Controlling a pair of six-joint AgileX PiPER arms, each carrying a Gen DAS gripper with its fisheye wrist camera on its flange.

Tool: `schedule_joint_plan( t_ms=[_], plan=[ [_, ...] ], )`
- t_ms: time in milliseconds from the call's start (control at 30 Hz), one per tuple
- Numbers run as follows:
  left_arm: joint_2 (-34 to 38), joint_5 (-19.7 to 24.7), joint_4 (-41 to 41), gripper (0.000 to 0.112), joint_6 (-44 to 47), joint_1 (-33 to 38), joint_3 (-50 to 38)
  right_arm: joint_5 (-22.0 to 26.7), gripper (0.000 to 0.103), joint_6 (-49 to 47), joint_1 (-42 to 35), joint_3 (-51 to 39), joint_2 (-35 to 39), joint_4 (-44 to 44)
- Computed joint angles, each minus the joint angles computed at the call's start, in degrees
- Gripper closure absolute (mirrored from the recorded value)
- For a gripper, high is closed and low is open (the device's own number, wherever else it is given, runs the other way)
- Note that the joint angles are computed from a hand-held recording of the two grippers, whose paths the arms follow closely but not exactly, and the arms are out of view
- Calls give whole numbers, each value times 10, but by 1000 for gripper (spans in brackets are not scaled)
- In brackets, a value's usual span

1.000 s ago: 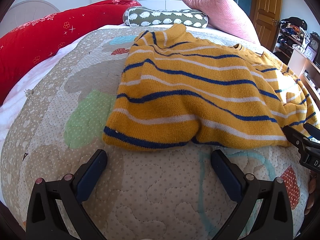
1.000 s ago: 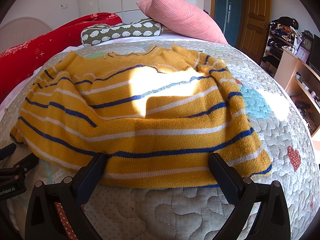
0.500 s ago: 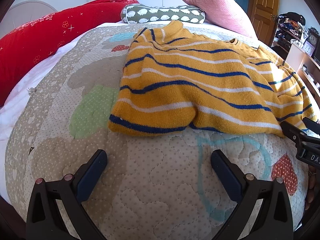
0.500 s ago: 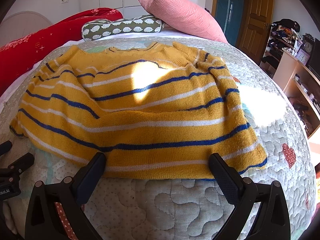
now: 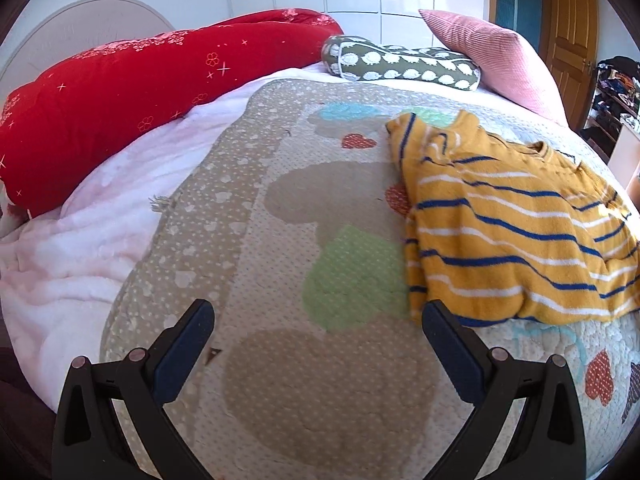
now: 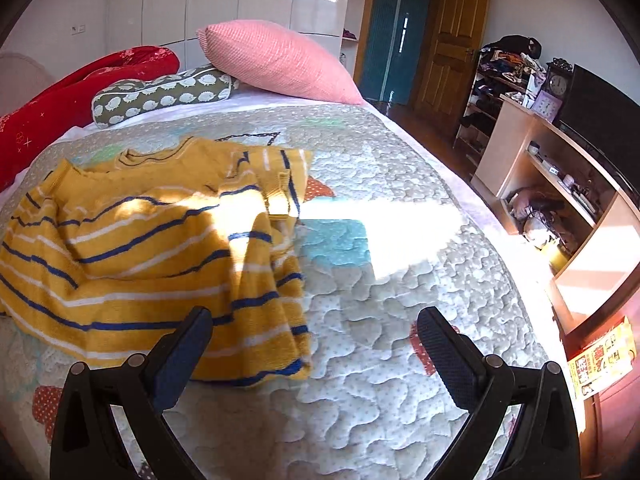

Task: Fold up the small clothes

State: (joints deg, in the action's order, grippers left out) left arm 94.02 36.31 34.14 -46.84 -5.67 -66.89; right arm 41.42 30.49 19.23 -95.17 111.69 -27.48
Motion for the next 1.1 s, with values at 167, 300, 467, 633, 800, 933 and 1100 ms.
schedule_joint_plan(
  t_ms=[167,300,467,633,800,933,1100],
  plan=[
    [9,-12,17,9,14,53,-9,25,1,-13,-54,-39,37,-20],
    [34,-15,-8,9,49,93,-37,61,1,-37,-86,-96,85,-20],
    [80,-10,-39,9,97,132,-85,96,1,-78,-122,-182,137,31],
    [137,18,-119,9,174,178,-155,144,1,-126,-136,-298,203,48],
    [209,83,-266,9,283,239,-243,112,1,-141,-159,-293,213,120],
    [209,68,-296,9,288,250,-234,93,1,-168,-183,-277,207,185],
    [201,42,-278,9,261,244,-213,87,1,-175,-188,-275,207,199]
  ],
)
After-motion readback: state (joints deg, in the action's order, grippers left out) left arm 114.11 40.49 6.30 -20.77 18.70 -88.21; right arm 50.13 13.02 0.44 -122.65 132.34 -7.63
